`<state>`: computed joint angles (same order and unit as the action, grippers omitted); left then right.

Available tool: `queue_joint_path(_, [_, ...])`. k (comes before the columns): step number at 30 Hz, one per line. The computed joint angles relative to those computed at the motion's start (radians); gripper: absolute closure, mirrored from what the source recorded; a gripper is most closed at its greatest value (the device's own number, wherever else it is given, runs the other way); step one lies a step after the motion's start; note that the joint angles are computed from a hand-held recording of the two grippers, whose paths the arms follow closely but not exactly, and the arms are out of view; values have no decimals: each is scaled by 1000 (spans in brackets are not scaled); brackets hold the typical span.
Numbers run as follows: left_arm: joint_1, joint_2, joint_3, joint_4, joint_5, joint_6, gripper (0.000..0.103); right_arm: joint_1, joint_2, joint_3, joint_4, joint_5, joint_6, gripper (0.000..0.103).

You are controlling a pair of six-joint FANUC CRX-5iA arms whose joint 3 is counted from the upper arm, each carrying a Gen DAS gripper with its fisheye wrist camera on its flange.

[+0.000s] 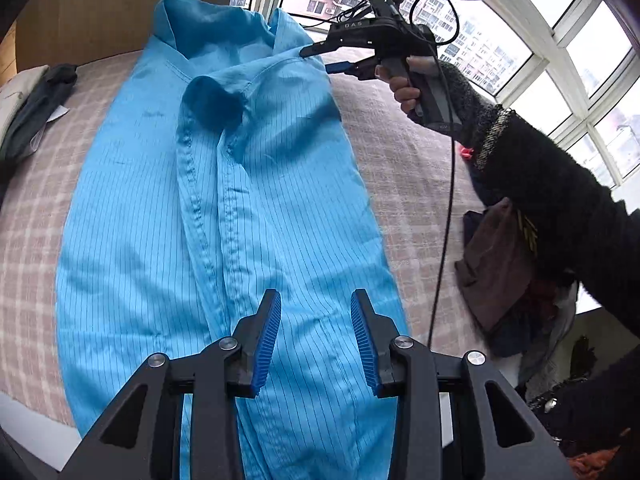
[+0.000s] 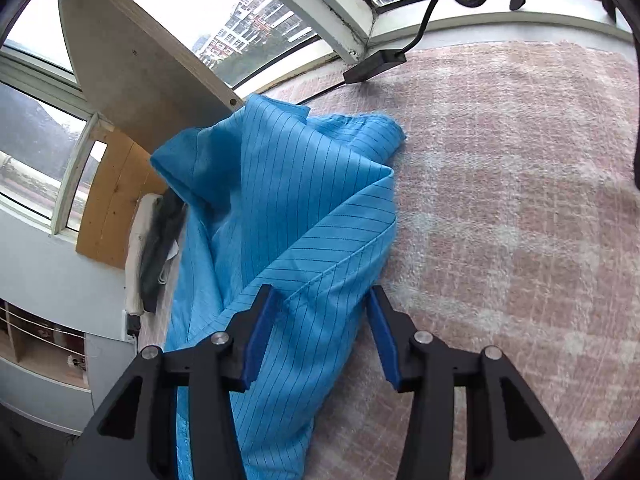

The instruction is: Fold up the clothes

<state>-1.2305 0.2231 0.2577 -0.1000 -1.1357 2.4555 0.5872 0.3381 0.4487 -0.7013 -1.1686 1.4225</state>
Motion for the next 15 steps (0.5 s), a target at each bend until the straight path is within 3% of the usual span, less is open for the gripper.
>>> queue_joint_path(3, [37, 42, -5, 53, -9, -43, 68, -36, -1, -29, -118, 35, 82, 58])
queue_joint_path(4, [45, 54, -6, 68, -20, -54, 68, -42, -9, -44, -139, 54, 89, 64])
queue_joint_path(5, [53, 66, -6, 83, -31, -65, 68, -38, -22, -48, -127, 71, 86, 94])
queue_joint_path(6, [56, 72, -7, 88, -35, -74, 68, -33, -36, -48, -107, 86, 81, 99])
queue_joint_path(10, [51, 78, -3, 79, -31, -95, 66, 44, -76, -25, 90, 159, 38, 100])
queue_joint_path(13, [48, 80, 1, 73, -30, -107, 62, 163, 4, 67, 417, 49, -92, 91])
queue_joint_path(15, [48, 81, 2, 76, -32, -110, 62, 184, 13, 61, 509, 39, -151, 85])
